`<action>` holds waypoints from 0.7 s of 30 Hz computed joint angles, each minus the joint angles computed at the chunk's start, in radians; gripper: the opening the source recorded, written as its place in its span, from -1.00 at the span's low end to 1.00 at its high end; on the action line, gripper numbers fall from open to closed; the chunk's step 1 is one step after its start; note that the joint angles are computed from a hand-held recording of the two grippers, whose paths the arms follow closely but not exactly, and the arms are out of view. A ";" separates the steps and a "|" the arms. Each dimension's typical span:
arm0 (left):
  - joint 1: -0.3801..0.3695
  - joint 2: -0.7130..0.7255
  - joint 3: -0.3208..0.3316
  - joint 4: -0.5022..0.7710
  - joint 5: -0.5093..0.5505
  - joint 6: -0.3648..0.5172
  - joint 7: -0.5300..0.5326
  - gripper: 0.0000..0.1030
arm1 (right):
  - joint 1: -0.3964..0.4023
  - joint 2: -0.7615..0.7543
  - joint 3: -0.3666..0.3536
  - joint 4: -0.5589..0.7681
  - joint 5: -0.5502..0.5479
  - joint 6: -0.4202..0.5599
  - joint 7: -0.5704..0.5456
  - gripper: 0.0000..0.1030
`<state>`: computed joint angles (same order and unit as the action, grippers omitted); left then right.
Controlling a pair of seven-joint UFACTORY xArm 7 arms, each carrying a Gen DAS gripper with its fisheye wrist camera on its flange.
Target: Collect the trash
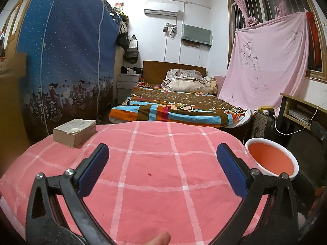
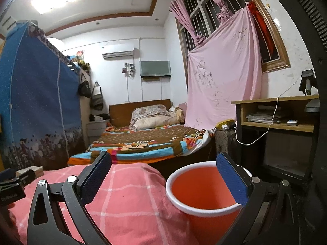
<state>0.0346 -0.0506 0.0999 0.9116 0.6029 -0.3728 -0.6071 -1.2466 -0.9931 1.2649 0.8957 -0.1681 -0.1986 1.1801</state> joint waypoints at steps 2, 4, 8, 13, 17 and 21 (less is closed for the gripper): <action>0.004 -0.002 0.005 -0.006 0.014 -0.012 0.000 0.72 | 0.014 0.007 0.001 -0.002 -0.005 0.008 -0.006 1.00; 0.013 -0.008 0.001 -0.024 -0.006 -0.034 0.036 0.72 | 0.028 0.009 0.002 -0.007 -0.008 0.010 -0.011 1.00; 0.014 -0.013 0.010 -0.047 0.010 -0.042 0.047 0.72 | 0.054 -0.036 0.005 -0.028 0.005 0.020 0.003 1.00; 0.027 -0.013 0.032 -0.044 0.122 -0.051 -0.054 0.72 | 0.075 -0.085 0.007 -0.047 0.019 0.048 0.043 1.00; 0.047 -0.022 0.014 -0.076 0.049 -0.069 0.035 0.72 | 0.084 -0.084 0.020 -0.033 -0.002 0.089 0.042 1.00; 0.047 -0.028 0.033 -0.097 0.067 -0.083 0.029 0.72 | 0.101 -0.099 0.029 -0.044 -0.001 0.099 0.059 1.00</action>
<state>0.0817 -0.0789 0.1324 0.8145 0.6698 -0.4553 -0.5781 -1.1455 -1.0921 1.2934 0.8514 -0.1693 -0.0995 1.2394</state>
